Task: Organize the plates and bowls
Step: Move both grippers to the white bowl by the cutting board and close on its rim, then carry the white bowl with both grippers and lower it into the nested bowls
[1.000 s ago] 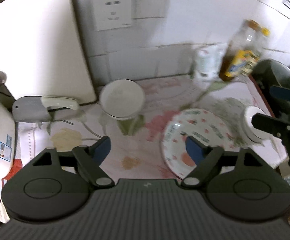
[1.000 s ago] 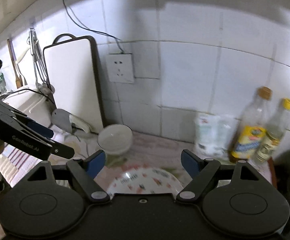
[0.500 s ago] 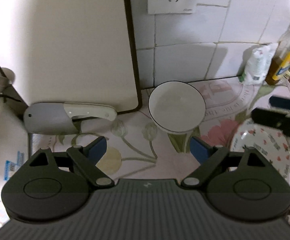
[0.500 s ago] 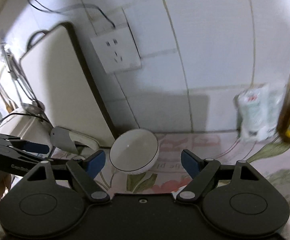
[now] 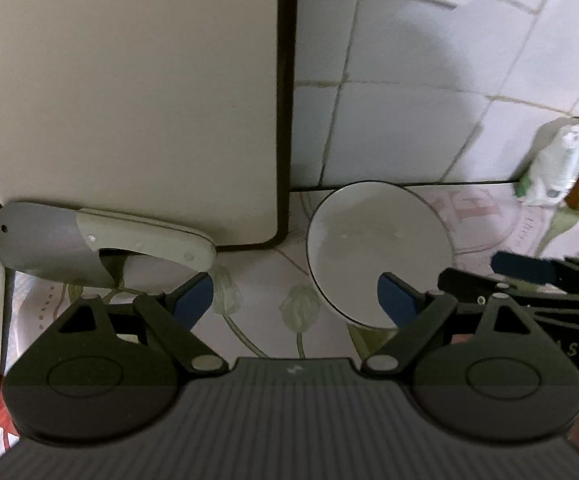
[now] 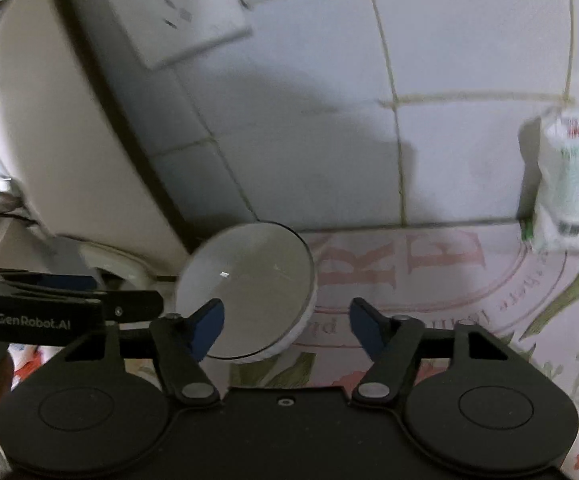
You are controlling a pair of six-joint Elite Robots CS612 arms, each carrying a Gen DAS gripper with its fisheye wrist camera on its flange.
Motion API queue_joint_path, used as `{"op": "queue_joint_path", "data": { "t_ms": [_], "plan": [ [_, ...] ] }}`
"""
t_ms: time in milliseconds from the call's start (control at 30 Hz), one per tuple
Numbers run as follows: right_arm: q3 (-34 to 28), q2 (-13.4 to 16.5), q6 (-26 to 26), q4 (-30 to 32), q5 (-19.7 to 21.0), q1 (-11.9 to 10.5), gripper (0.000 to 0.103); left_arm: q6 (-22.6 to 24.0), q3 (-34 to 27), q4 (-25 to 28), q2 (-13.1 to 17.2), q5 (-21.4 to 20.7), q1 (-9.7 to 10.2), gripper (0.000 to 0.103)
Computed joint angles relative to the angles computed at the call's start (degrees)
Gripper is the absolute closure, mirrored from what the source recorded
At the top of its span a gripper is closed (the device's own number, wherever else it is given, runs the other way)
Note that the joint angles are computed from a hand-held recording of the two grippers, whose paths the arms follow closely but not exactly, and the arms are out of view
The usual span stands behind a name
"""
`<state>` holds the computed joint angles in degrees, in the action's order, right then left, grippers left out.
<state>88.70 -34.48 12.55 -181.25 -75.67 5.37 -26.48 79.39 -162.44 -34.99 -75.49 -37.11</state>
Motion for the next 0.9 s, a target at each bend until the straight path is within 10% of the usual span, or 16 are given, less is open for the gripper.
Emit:
{"op": "queue_joint_path", "data": {
  "t_ms": [167, 500, 900],
  "plan": [
    [-1.53, 1.16, 5.07, 2.48, 2.23, -0.42, 0.039, -0.06, -2.3, 1.14, 1.73, -1.95, 0.72, 0.017],
    [-4.1, 2.5, 10.05, 7.19, 3.83, -0.46, 0.081, -0.78, -5.09, 4.75, 3.6, -8.8, 1.6, 0.089],
    [-2.4, -1.18, 8.84, 13.84, 0.61, 0.37, 0.082, -0.72, -3.92, 8.25, 1.75, -8.0, 0.3, 0.091]
  ]
}}
